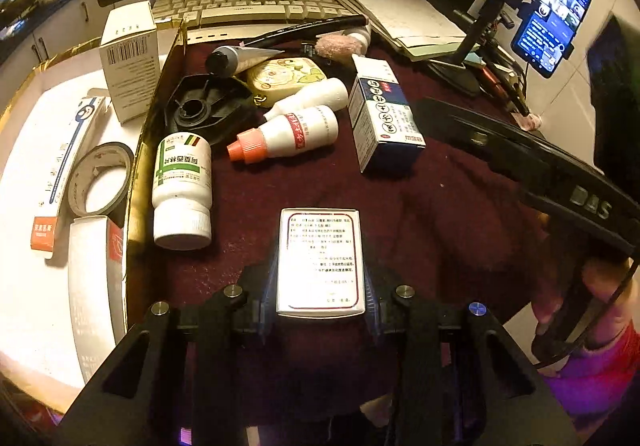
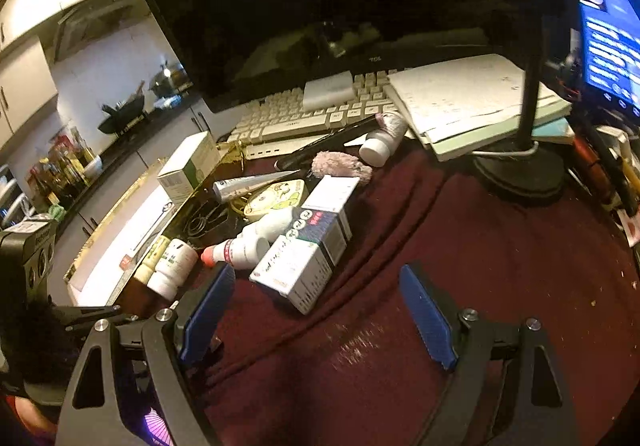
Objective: Organize objects
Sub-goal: 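Grasp the small white box with red-bordered label using the left tool, then grasp the long white box with green print with the right tool while the left tool holds its box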
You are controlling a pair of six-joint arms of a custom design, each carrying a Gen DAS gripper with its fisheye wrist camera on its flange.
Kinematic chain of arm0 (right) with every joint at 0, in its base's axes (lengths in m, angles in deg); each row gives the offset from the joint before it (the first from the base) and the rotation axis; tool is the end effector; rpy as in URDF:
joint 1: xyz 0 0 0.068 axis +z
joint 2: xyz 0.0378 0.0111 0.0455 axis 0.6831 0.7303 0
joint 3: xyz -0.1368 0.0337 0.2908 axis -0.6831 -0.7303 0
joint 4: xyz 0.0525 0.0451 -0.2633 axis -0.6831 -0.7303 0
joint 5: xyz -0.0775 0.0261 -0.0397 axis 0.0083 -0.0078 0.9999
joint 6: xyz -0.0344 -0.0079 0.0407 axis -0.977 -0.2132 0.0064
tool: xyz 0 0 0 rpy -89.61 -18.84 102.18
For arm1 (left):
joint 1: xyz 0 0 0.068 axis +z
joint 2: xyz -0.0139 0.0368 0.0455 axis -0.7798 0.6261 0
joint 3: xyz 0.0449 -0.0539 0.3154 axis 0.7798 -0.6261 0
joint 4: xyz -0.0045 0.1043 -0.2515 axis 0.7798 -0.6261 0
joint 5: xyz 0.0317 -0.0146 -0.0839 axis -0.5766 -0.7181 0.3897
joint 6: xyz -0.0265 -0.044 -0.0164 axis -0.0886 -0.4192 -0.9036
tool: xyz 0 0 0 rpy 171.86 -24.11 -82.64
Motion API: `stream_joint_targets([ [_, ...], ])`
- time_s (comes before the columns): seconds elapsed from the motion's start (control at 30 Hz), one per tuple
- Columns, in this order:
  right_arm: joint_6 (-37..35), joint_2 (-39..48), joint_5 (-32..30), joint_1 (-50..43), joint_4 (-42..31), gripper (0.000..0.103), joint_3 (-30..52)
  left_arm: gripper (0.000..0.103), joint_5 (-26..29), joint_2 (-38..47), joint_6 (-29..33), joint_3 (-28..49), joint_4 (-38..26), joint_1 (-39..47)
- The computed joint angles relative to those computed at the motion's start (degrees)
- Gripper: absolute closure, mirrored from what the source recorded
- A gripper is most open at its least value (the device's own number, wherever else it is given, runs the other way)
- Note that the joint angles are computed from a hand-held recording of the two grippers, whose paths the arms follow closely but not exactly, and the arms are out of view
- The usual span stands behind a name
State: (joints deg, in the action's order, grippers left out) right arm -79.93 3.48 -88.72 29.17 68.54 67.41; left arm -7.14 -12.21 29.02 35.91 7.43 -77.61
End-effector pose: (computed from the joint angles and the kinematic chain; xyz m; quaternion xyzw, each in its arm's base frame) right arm 0.2221 -0.0349 0.2251 -0.0578 0.8989 0.1972 0.3870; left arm 0.2125 -0.1080 0.2172 0.1207 0.9516 -0.1263 0.2528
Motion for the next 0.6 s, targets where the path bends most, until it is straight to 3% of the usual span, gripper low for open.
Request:
stream_joint_targets([
  [0.17,4.08,4.3,10.69,9.2,1.15,0.02,2.75,0.068,-0.24,0.79,0.58,0.43,0.4,-0.25],
  [0.2,4.44,5.47,12.61,10.55,1.49,0.026,3.13,0.068,0.12,0.9,0.72,0.47,0.47,0.05],
  [0.23,4.57,6.69,14.55,11.86,1.65,0.04,3.55,0.068,0.66,0.99,0.89,0.52,0.55,0.47],
  [0.43,1.15,5.8,16.5,11.22,0.12,0.061,3.95,0.068,1.89,2.29,1.22,1.25,1.2,1.1],
  [0.6,-3.15,4.19,16.44,5.94,-3.87,0.069,4.84,0.068,2.17,4.53,0.61,2.74,2.35,-0.1],
])
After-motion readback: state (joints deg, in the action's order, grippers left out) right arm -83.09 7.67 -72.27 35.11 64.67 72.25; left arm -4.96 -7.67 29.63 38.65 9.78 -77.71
